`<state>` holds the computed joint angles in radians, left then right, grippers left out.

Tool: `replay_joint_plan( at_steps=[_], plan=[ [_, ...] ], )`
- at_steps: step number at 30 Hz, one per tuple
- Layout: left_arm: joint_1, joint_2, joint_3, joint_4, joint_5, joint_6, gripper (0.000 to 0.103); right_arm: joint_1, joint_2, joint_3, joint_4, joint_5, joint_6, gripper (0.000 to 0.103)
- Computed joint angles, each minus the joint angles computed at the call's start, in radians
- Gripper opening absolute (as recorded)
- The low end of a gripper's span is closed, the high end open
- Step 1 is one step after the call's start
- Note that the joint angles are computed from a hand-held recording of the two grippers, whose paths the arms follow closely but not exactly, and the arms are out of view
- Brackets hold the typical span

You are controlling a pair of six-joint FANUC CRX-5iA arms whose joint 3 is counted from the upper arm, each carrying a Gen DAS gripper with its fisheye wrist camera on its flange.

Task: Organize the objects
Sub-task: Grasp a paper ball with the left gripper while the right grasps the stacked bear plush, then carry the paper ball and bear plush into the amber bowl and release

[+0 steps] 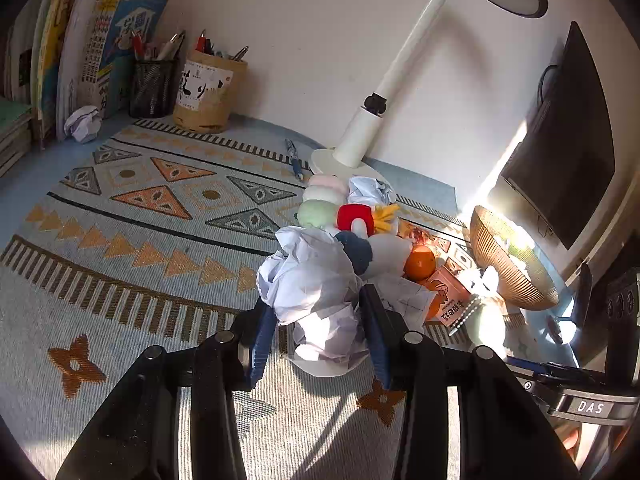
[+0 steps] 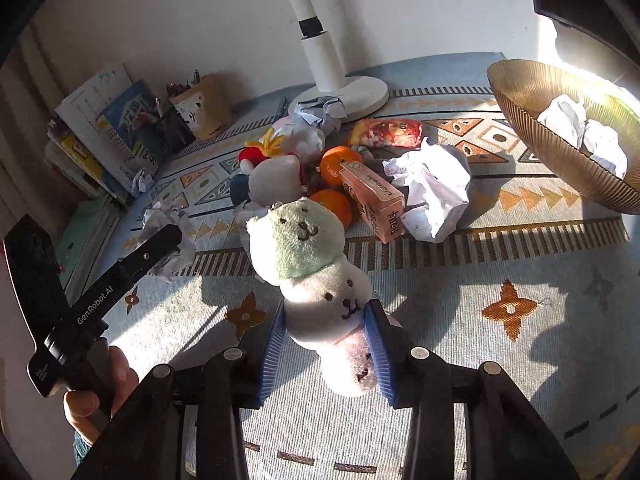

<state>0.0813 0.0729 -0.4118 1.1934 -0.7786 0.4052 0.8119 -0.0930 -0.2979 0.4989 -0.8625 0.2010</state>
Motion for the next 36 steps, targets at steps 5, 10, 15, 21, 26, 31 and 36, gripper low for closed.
replay_joint_plan(
  at_steps=[5,10,15,21,26,31,36],
  plan=[
    [0.017,0.023,0.015,0.018,-0.053,0.010,0.039,0.007,-0.027,-0.024,-0.037,0.085,0.108,0.045],
    [0.008,0.012,0.006,0.020,-0.041,-0.020,0.039,0.021,-0.059,-0.082,0.032,0.105,0.265,0.075],
    [0.000,0.003,0.003,0.000,-0.026,-0.035,0.039,-0.003,-0.009,-0.052,-0.016,0.103,0.497,0.078],
    [0.003,0.009,0.013,-0.023,-0.028,-0.019,0.039,0.006,0.058,-0.039,0.039,0.101,0.601,0.075],
    [0.000,0.006,0.014,-0.036,-0.018,-0.016,0.039,0.034,0.071,-0.063,0.156,0.070,0.509,0.061],
    [-0.016,-0.033,-0.009,-0.029,0.022,-0.039,0.039,0.034,-0.052,-0.161,0.214,0.121,0.314,0.061],
    [-0.090,-0.083,0.021,0.002,-0.009,-0.118,0.039,0.020,-0.212,-0.271,0.432,0.040,-0.004,0.061]
  ],
)
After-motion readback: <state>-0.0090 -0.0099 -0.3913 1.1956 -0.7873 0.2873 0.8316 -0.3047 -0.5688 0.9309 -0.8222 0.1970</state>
